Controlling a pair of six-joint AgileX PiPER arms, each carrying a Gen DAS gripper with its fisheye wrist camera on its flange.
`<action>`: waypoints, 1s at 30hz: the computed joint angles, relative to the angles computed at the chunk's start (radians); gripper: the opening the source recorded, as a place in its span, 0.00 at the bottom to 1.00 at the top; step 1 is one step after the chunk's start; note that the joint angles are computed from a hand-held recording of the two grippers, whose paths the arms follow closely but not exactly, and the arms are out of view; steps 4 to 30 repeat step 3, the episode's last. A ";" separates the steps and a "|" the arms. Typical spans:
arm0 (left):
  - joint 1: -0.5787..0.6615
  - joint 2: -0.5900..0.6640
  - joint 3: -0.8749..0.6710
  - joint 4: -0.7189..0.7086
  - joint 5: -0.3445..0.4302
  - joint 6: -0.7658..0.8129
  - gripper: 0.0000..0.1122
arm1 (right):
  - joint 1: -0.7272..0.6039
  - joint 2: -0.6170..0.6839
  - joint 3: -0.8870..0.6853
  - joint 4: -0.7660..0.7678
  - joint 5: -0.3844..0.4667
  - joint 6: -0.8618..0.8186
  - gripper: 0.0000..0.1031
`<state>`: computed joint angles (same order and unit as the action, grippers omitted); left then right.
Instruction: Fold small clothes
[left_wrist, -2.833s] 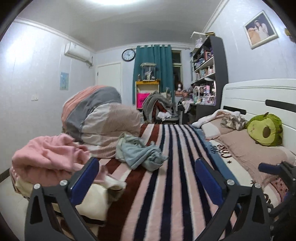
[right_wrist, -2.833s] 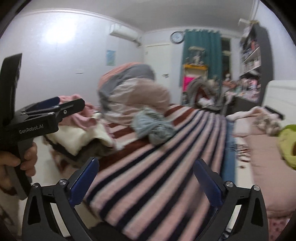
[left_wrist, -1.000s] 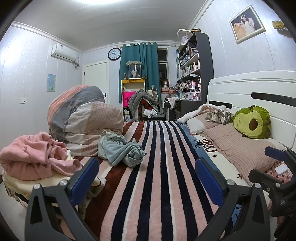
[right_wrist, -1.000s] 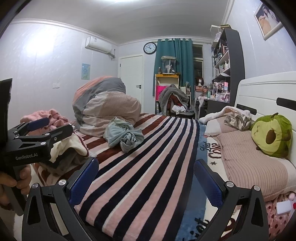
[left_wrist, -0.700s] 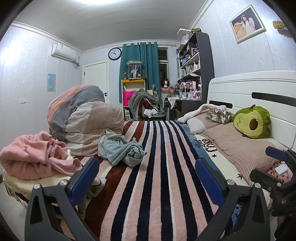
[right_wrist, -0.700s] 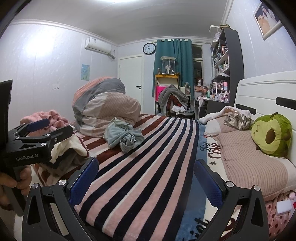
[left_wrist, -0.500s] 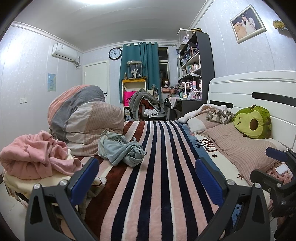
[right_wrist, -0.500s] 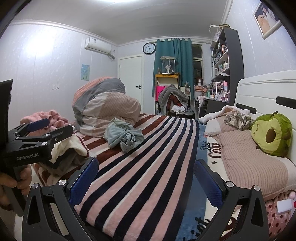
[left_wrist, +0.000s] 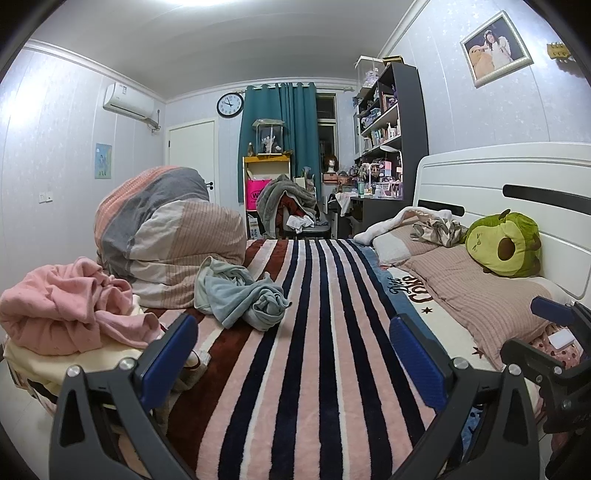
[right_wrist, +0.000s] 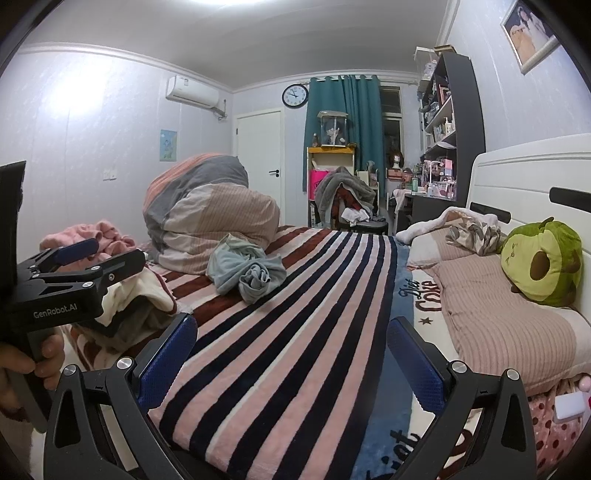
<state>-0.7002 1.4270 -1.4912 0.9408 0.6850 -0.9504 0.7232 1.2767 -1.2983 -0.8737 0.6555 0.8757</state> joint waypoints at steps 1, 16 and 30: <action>0.001 -0.001 0.005 0.001 -0.006 -0.001 0.91 | -0.001 0.001 -0.001 0.001 -0.001 -0.003 0.99; -0.007 0.002 0.009 0.015 0.000 -0.014 0.91 | -0.002 0.000 0.000 0.002 -0.001 -0.005 0.99; -0.007 0.002 0.009 0.015 0.000 -0.014 0.91 | -0.002 0.000 0.000 0.002 -0.001 -0.005 0.99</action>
